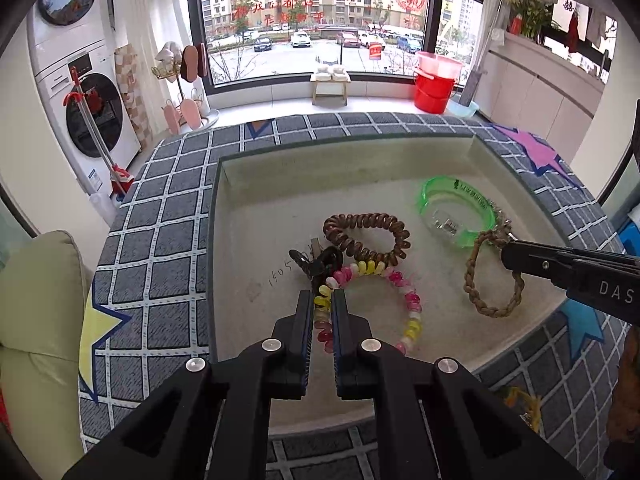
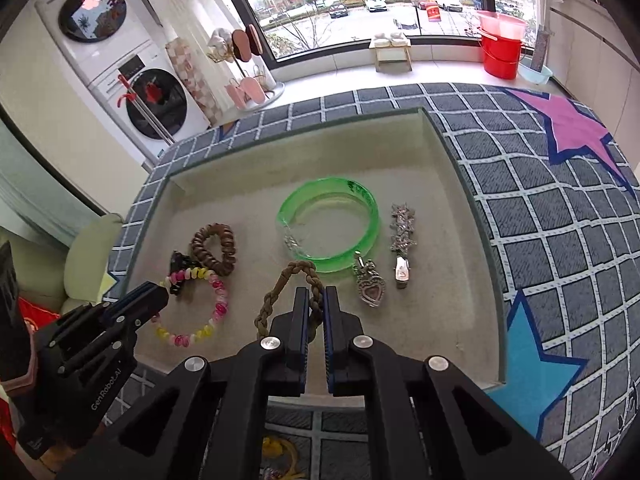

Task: Organize jewelry
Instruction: 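Carry both bracelets into the tray and open both grippers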

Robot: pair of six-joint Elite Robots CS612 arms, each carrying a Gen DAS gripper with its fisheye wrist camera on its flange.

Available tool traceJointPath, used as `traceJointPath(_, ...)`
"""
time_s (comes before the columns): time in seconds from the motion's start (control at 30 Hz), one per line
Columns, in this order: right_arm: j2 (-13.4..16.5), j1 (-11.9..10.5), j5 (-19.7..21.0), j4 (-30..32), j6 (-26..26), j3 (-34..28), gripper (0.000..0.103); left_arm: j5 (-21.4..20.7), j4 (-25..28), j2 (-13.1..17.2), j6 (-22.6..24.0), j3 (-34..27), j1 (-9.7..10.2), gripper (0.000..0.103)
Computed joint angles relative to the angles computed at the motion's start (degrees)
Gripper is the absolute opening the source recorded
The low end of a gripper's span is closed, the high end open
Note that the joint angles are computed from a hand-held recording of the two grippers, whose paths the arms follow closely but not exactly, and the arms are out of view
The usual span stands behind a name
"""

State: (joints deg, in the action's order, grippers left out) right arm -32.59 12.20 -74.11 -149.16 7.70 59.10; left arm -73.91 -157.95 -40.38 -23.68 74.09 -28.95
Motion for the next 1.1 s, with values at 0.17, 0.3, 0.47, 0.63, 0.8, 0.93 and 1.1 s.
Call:
traceJointPath(0.17, 0.5, 0.2, -0.9, 0.7, -0.2, -0.4, 0.007, 1.0, 1.3, 0.4, 0.8, -0.6, -0.25, 0.023)
traceJointPath(0.3, 0.7, 0.4, -1.8, 0.9, -0.7, -0.4, 0.007, 1.7, 2.2, 0.5, 1.3, -0.9, -0.43, 0.023)
traceJointPath(0.47, 0.8, 0.5, -2.2, 1.3, -0.7, -0.6, 0.007, 2.6, 3.0, 0.8, 1.5, -1.3, -0.57, 0.023)
traceJointPath(0.63, 0.7, 0.8, -3.6, 1.5, -1.9, -0.6, 0.008, 2.9, 3.4, 0.9, 1.3, -1.4, -0.67, 0.023)
traceJointPath(0.8, 0.7, 0.6, -2.8, 2.6, -1.6, -0.9, 0.009, 3.2, 3.8, 0.9, 1.2, -1.5, -0.69, 0.023)
traceJointPath(0.93, 0.4, 0.3, -1.0, 3.3, -0.7, -0.8, 0.012, 4.2, 3.2, 0.6, 0.7, -1.2, -0.89, 0.023)
traceJointPath(1.1, -0.8, -0.1, 0.6, -0.2, 0.5, 1.3, 0.049, 4.5, 2.6, 0.3, 0.2, -0.9, -0.97, 0.023)
